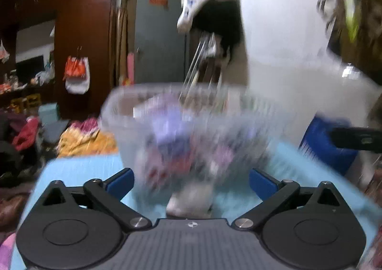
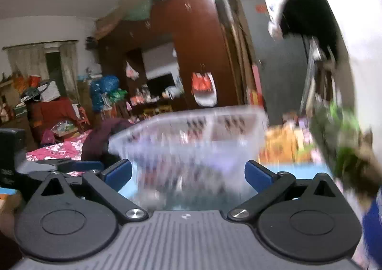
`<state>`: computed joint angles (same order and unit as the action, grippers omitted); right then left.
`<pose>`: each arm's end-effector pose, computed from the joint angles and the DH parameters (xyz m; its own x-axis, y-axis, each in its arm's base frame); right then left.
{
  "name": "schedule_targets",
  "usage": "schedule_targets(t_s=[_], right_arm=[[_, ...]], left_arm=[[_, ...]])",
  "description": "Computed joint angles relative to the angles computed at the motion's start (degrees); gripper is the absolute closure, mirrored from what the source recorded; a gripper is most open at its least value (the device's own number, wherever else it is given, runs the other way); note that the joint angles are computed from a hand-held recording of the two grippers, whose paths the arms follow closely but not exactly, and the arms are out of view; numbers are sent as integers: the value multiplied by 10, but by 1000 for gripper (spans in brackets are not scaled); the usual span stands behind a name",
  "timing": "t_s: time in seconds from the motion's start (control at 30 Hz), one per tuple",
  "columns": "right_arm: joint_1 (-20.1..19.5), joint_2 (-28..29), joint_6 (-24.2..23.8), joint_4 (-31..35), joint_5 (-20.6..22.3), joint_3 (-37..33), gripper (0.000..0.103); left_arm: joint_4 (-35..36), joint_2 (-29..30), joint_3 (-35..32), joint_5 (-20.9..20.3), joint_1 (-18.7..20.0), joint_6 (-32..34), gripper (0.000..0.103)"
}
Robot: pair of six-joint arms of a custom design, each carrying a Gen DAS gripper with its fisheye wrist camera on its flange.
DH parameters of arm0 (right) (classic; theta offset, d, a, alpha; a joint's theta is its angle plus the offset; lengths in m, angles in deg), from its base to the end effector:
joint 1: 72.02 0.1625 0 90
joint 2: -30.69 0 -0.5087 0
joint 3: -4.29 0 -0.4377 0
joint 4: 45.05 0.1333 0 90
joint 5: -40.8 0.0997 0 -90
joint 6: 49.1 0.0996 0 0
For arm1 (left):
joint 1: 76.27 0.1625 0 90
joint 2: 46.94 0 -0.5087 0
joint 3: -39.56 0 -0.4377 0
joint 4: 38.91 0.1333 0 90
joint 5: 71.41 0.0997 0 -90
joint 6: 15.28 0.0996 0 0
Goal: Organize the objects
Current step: 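Grasp the small clear bag with the left tool while the right tool grasps the KENT pack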
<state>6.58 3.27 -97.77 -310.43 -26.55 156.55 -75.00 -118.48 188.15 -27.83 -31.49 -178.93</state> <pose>0.1019 -0.3631 0.0561 -0.7306 -0.5398 0.4181 -0.6405 0.3295 -0.6937 -0.0297 -0.3189 0.0982 -0.7076 0.2298 -0.6683 0.6925 0.4138 -0.5909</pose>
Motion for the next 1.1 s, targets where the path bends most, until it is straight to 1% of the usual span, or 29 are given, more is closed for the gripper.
schedule_targets(t_s=[0.03,0.07,0.1,0.13,0.17,0.23,0.3,0.33,0.37,0.4,0.43,0.47,0.53,0.57,0.63,0.73,0.77,0.8,0.83,0.9,0.93,0.97,1.0,1.07,1.1], right_arm=[[-10,2,7,11,3,3,0],[-15,-3,13,33,7,2,0],[-16,-5,15,49,5,0,0],[-15,-6,18,53,-2,-3,0],[-14,-5,21,50,-9,-7,0],[-14,-7,28,58,-13,-14,0],[-20,-3,31,61,-8,-15,0],[-21,2,28,59,-8,-14,0],[-16,3,24,68,-13,-18,0],[-9,1,18,82,-21,-23,0],[-8,13,7,77,-27,-22,0],[5,15,3,89,-46,-28,0],[26,16,-3,117,-73,-42,0],[41,17,-6,139,-91,-53,0],[68,21,-14,171,-122,-72,0],[116,32,-25,205,-192,-111,0],[128,36,-30,220,-211,-125,1],[133,36,-33,234,-218,-133,6],[139,38,-38,249,-226,-141,14],[149,40,-53,270,-245,-152,21],[152,42,-56,276,-251,-155,29],[152,41,-62,276,-248,-154,34],[150,41,-66,277,-246,-153,44],[148,43,-81,266,-246,-148,59],[145,44,-88,262,-243,-145,59]], left_arm=[[13,14,-15,5,18,-8,14],[28,23,-29,19,38,-17,22],[40,30,-41,35,55,-23,25],[40,35,-48,41,64,-20,27],[30,40,-48,37,67,-11,27],[13,56,-53,20,70,3,27],[16,72,-58,22,72,-5,28],[17,80,-63,23,74,-3,33],[14,88,-66,19,73,-1,47],[11,89,-65,24,76,5,54],[5,79,-59,38,82,7,56],[-6,69,-50,44,83,5,56],[-42,45,-24,35,79,21,56],[-50,31,-14,35,81,27,56],[-48,5,-5,41,98,32,56],[-33,-26,-3,57,129,35,56],[-26,-35,-3,68,140,31,56],[-25,-39,-4,79,148,31,56],[-29,-44,-2,86,152,34,56],[-49,-45,5,91,152,39,56],[-55,-42,4,96,154,39,56],[-61,-40,6,101,155,39,56],[-67,-39,9,102,153,42,56],[-81,-40,16,101,148,54,55],[-88,-42,19,104,148,57,55]])
